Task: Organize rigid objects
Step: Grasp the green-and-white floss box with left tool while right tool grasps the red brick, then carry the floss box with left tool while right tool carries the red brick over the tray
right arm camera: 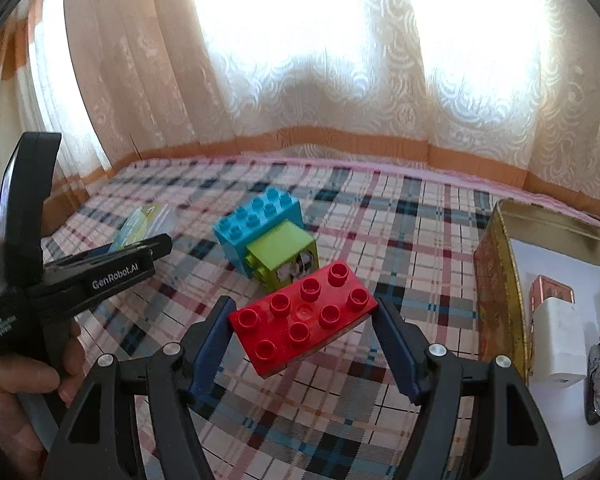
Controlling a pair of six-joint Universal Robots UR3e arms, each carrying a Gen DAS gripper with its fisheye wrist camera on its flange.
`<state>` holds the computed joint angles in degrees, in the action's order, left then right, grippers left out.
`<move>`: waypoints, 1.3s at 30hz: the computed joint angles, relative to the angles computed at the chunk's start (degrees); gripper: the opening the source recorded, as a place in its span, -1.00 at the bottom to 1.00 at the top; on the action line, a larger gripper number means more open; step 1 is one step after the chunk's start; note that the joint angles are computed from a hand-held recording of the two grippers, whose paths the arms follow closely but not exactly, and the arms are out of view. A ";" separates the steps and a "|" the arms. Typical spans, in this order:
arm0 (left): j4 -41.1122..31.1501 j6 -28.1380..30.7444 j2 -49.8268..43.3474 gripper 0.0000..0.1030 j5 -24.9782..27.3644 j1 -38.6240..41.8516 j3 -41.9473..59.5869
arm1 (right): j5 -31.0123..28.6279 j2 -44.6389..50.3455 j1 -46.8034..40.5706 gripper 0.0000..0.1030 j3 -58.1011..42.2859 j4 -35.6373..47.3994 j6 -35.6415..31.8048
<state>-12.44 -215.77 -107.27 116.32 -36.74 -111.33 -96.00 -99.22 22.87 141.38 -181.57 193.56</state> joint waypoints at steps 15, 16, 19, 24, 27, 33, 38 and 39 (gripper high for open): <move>4.10 -2.23 1.21 0.03 9.52 -5.10 -2.76 | -15.49 3.13 12.60 0.40 -0.53 -8.54 1.62; 4.24 -2.47 1.15 0.03 10.26 -5.53 -2.77 | -15.65 2.85 12.78 0.40 -0.19 -8.60 1.84; 5.09 -3.09 0.93 0.03 11.94 -6.75 -2.81 | -16.11 1.99 13.17 0.40 0.74 -8.78 2.44; 4.63 -3.91 0.33 0.03 13.78 -8.60 -1.84 | -16.65 0.84 13.37 0.40 1.89 -8.98 3.09; 4.31 -4.69 0.16 0.03 15.03 -9.72 -1.52 | -16.45 0.05 13.00 0.40 2.61 -9.01 3.32; 3.44 -5.78 -0.29 0.03 16.51 -11.66 -0.69 | -17.70 -0.96 13.45 0.40 3.78 -9.60 3.12; 2.98 -6.66 -0.86 0.03 17.81 -13.16 0.18 | -18.10 -2.08 13.05 0.40 4.77 -9.83 2.99; 2.72 -7.08 -1.00 0.03 18.15 -13.61 0.43 | -18.18 -2.50 12.89 0.40 5.20 -10.08 2.92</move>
<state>-9.73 -222.85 -108.27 134.47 -50.35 -110.89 -114.19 -101.72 35.76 146.58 -191.65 196.48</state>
